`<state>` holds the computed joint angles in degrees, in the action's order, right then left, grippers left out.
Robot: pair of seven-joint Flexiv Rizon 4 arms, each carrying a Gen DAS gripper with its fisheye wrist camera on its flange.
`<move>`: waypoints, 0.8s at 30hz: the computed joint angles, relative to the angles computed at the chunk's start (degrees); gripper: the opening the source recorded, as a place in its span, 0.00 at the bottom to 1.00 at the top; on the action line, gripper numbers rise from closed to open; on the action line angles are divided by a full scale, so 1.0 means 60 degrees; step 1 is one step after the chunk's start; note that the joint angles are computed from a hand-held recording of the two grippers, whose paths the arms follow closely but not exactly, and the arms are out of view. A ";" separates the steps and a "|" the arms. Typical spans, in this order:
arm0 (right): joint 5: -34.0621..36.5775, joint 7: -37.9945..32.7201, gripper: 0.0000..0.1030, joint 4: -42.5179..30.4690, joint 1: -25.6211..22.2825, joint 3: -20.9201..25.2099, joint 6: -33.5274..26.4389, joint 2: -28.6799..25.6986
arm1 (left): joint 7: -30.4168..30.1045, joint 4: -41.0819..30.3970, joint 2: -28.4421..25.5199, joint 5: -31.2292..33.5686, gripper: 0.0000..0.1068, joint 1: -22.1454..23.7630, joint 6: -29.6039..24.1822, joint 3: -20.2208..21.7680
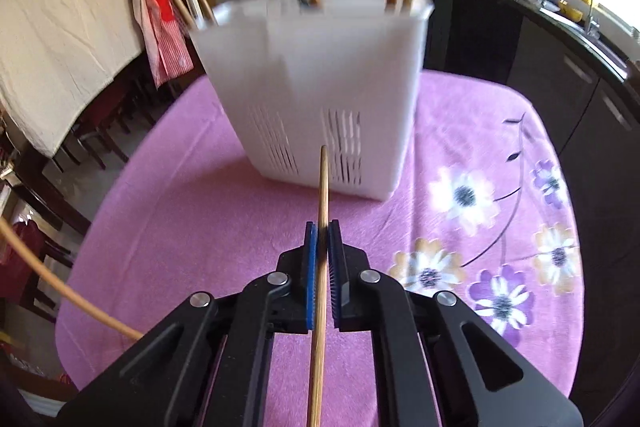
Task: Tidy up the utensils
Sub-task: 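Grasp the last chopstick with the right gripper and lift it upright, then carry the left gripper's chopstick over the white holder while the right holds its chopstick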
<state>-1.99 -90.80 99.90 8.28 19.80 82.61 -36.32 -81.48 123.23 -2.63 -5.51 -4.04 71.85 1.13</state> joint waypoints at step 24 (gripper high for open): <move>-0.1286 0.0265 0.06 0.3557 -0.3750 0.3021 0.4246 0.1841 | 0.0087 0.0249 0.0233 0.0054 0.06 -0.0013 0.0109 -0.0002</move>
<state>-9.71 -89.21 121.24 -14.23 37.92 108.09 -25.28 -80.96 124.73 -1.23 -5.19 -4.12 72.50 1.11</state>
